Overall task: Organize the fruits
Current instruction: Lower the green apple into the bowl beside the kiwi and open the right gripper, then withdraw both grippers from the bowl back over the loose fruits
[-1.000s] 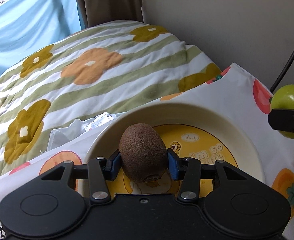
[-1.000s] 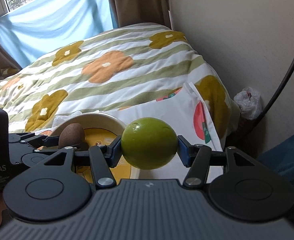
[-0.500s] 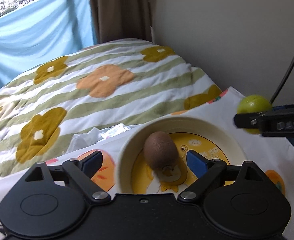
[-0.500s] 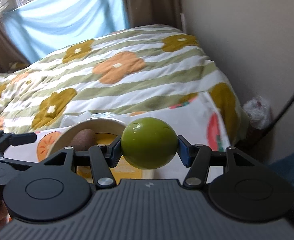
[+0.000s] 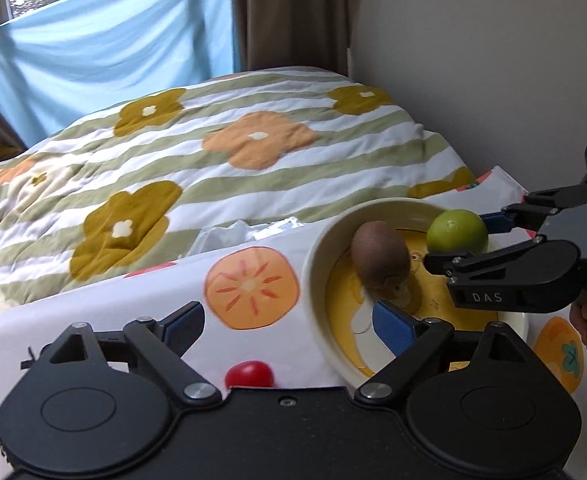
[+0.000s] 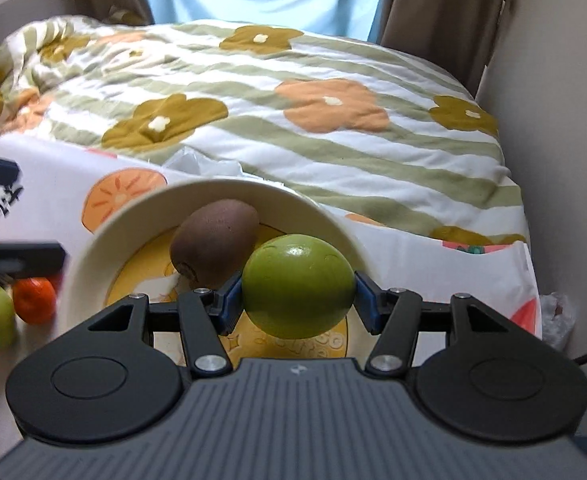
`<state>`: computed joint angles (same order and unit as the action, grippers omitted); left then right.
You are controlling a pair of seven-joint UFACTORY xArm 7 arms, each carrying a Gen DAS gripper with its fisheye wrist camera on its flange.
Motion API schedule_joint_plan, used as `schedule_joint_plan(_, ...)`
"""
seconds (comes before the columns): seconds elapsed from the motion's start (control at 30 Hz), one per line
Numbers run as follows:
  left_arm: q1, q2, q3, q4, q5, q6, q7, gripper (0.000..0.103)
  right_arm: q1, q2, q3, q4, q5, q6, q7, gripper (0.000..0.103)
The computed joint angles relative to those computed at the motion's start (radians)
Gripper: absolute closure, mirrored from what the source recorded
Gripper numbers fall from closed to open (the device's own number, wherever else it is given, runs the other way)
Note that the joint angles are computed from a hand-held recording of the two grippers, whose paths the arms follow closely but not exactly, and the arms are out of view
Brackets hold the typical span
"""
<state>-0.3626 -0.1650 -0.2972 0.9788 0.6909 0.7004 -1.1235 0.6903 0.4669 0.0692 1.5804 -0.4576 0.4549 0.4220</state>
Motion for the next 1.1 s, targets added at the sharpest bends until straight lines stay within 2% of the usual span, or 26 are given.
schedule_joint_plan(0.07,0.001,-0.008,-0.005,-0.004,0.013,0.011,-0.015,0.009,0.006,0.003,-0.006,0.003,-0.017,0.003,-0.008,0.03)
schedule_joint_plan(0.13,0.002,-0.02,-0.007,-0.014,0.017,0.013,-0.027,0.009,0.032,-0.01,-0.041,-0.012,-0.076,-0.013,0.035,0.018)
schedule_joint_plan(0.17,0.003,-0.026,-0.009,-0.018,0.018,0.014,-0.033,0.009,0.045,-0.018,-0.059,-0.022,-0.11,-0.021,0.066,0.007)
schedule_joint_plan(0.2,0.003,-0.032,-0.012,-0.021,0.019,0.016,-0.039,0.009,0.053,-0.028,-0.074,-0.036,-0.141,-0.033,0.102,0.0)
schedule_joint_plan(0.27,0.004,-0.039,-0.021,-0.022,0.023,0.027,-0.052,0.009,0.034,-0.048,-0.063,-0.061,-0.147,-0.05,0.128,0.0)
schedule_joint_plan(0.43,0.003,-0.049,-0.041,-0.016,0.043,0.055,-0.091,0.009,-0.026,-0.09,-0.015,-0.107,-0.076,-0.066,0.137,0.0)
schedule_joint_plan(0.53,0.002,-0.068,-0.063,-0.014,0.082,0.08,-0.151,0.009,-0.037,-0.123,-0.006,-0.134,-0.062,-0.061,0.16,0.0)
schedule_joint_plan(0.67,-0.007,-0.083,-0.085,0.007,0.096,0.131,-0.184,0.009,-0.036,-0.182,-0.012,-0.178,-0.112,-0.054,0.235,0.0)
schedule_joint_plan(0.97,-0.053,-0.125,-0.165,0.047,0.128,0.286,-0.289,0.002,-0.117,-0.362,0.068,-0.338,-0.118,-0.105,0.274,0.0)
schedule_joint_plan(1.1,-0.085,-0.135,-0.216,0.075,0.146,0.397,-0.331,0.001,-0.155,-0.45,0.12,-0.409,-0.076,-0.116,0.239,0.0)
